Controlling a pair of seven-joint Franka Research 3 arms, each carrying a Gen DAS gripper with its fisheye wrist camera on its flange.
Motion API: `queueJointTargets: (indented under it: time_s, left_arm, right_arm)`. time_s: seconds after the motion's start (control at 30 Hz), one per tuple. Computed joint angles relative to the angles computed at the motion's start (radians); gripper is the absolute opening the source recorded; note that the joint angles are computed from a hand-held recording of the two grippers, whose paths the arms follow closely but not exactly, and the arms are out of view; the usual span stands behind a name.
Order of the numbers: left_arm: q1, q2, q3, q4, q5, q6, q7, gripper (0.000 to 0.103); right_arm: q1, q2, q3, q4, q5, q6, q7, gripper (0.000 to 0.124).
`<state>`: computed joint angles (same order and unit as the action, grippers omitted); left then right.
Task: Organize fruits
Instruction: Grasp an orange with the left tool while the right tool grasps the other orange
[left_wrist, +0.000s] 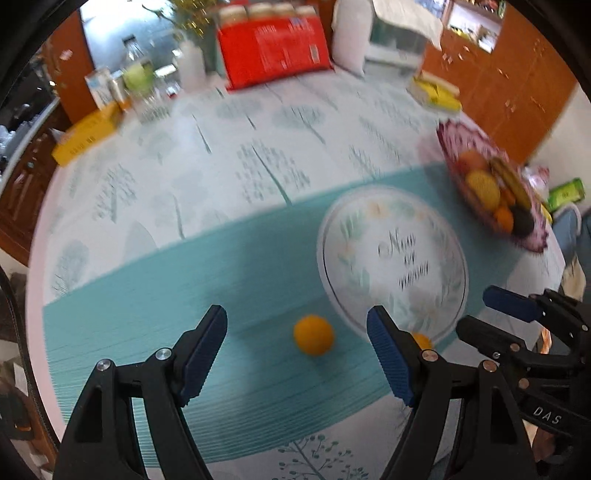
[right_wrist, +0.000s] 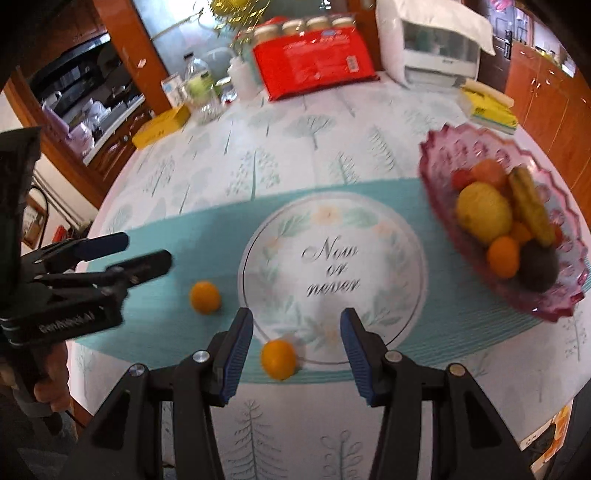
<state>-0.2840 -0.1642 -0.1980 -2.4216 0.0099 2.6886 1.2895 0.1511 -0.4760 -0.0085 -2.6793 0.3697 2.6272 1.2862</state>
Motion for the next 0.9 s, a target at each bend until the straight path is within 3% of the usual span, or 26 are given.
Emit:
queueJointTargets:
  time_s: [0.23,0.47,0.63,0.8,0.9]
  left_arm:
    - [-0.016,0.055,0.011,-0.005,-0.117,0.011,0.111,0.077]
    - [-0.006,0.099,0.006,0.011,-0.241,0.005,0.207,0.069]
    - [0.004,0.126,-0.010,0.027,-0.289,0.010,0.244,0.060]
    - [0.008,0.145,-0.025,0.038,-0.289,0.012,0.248,0.044]
    - [0.011,0.149,-0.031,0.039,-0.273,0.013,0.233,0.041]
  right_arm:
    - [0.024,0.034,0.011,-0.026,0.022,0.012,0.022,0.050]
    - [0.028,0.065,0.022,-0.035,0.018,0.026,0.064,0.050]
    - [0.024,0.071,0.031,-0.046,-0.002,0.045,0.093,0.050]
    - [0.031,0.077,0.027,-0.047,-0.005,0.054,0.101,0.049]
    - [0.035,0.084,0.028,-0.046,-0.012,0.054,0.099,0.044]
